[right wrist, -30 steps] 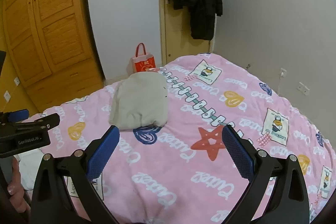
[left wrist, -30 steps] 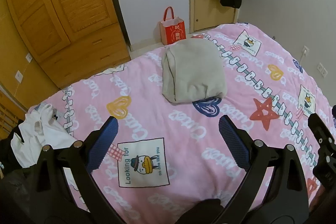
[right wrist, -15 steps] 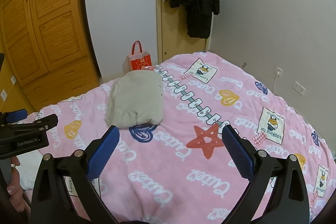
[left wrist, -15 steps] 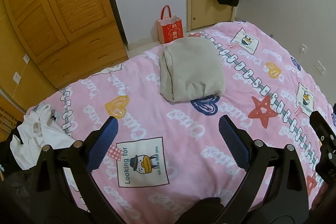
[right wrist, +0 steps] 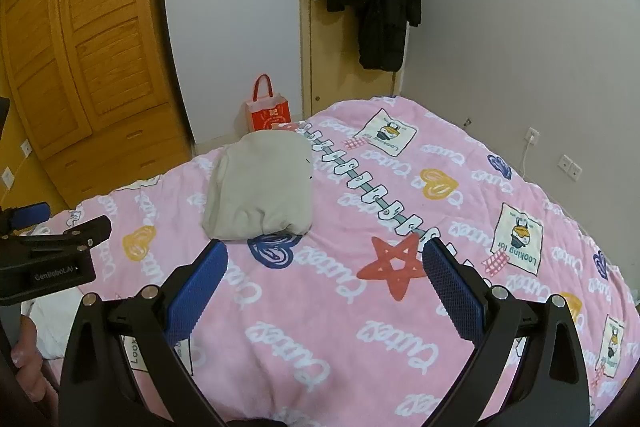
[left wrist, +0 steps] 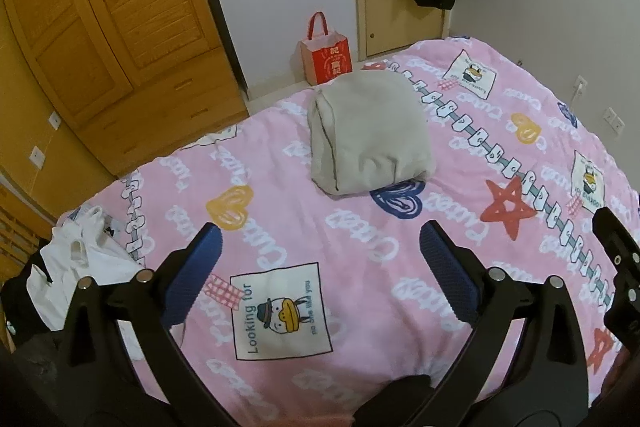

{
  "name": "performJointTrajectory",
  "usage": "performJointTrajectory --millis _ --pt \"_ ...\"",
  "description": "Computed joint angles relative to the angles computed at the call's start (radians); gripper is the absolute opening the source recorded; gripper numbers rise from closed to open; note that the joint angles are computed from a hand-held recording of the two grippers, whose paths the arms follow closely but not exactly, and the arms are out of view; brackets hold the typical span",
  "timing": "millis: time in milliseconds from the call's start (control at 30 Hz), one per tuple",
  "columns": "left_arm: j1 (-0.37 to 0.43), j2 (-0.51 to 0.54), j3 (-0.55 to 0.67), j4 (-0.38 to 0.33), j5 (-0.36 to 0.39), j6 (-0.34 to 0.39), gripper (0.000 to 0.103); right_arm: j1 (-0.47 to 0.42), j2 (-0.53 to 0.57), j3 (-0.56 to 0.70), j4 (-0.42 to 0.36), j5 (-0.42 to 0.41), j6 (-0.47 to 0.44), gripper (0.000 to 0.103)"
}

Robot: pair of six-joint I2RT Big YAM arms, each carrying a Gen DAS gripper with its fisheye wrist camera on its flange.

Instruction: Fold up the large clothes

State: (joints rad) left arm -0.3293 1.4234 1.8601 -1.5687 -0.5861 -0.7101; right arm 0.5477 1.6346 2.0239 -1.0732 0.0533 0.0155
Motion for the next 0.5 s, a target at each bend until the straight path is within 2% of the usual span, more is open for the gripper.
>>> performJointTrajectory --millis 333,500 --pt "0.008 0.001 0.001 0.025 0.044 0.009 0.097 0.001 0.003 0.008 -0.015 -0.007 -0.002 0.095" --pt "0.015 0.007 0.014 0.018 0.035 0.005 0.097 -0.001 -0.001 0.005 -0.014 -0.014 -0.008 0.095"
